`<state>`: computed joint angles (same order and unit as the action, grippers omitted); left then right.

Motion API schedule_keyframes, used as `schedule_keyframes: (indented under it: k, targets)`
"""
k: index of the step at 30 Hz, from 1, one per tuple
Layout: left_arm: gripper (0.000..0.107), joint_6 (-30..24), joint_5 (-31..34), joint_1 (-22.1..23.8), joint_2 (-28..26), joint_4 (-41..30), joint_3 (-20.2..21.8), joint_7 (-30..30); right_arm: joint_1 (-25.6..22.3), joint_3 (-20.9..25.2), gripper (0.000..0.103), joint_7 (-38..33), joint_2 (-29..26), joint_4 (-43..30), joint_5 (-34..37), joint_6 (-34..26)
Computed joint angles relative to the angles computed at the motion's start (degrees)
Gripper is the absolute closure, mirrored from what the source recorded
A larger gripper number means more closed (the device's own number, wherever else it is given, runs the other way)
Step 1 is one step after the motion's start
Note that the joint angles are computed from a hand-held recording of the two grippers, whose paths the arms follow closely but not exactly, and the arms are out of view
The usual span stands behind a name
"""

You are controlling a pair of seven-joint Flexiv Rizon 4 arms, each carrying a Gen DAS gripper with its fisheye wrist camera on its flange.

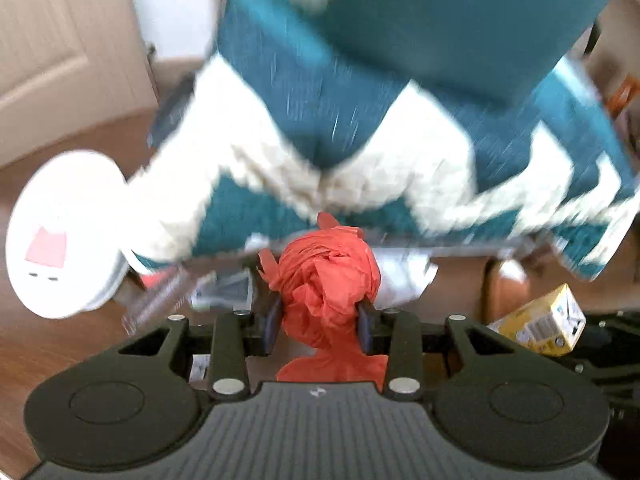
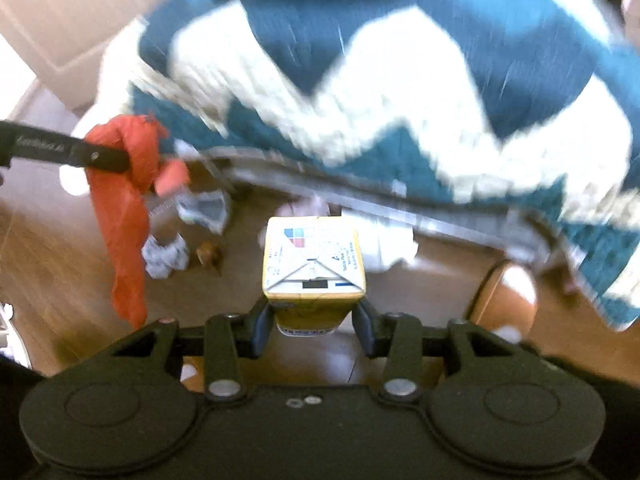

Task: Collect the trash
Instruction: 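Lift the orange bag and juice carton with both tools toward the teal bin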

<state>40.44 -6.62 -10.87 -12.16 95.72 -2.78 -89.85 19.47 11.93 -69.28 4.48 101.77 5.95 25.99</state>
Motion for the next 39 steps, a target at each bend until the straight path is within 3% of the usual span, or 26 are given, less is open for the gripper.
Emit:
schedule_keyframes:
  k: [6, 12, 21, 29, 39]
  targets:
    - [0.071, 6.5, 3.4, -1.5, 6.8, 0.7, 0.0, -2.5, -0.2, -0.3, 0.060, -2.5, 4.4, -3.8, -2.7, 3.1]
    - [0.071, 9.6, 5.9, -1.9, 11.3, -1.3, -1.0, -4.5, -0.4, -0.6, 0.061, -4.0, 6.0, -8.7, -5.4, 6.6]
    - [0.071, 12.4, 9.2, -2.1, 12.6, -8.2, -2.9, -7.1, -1.5, -0.8, 0.061, -4.2, 4.4, -14.4, -12.5, 14.6]
    - [0.070, 11.0, 14.0, -3.4, 5.4, -24.4, -3.7, -9.8, -1.7, -2.8, 0.061, -5.0, -3.2, -26.8, -15.5, 18.0]
    - [0.070, 4.9, 16.9, -8.6, -12.1, -55.6, 0.7, -10.7, -0.8, -5.6, 0.061, -5.8, -17.7, -47.2, -17.0, 16.2]
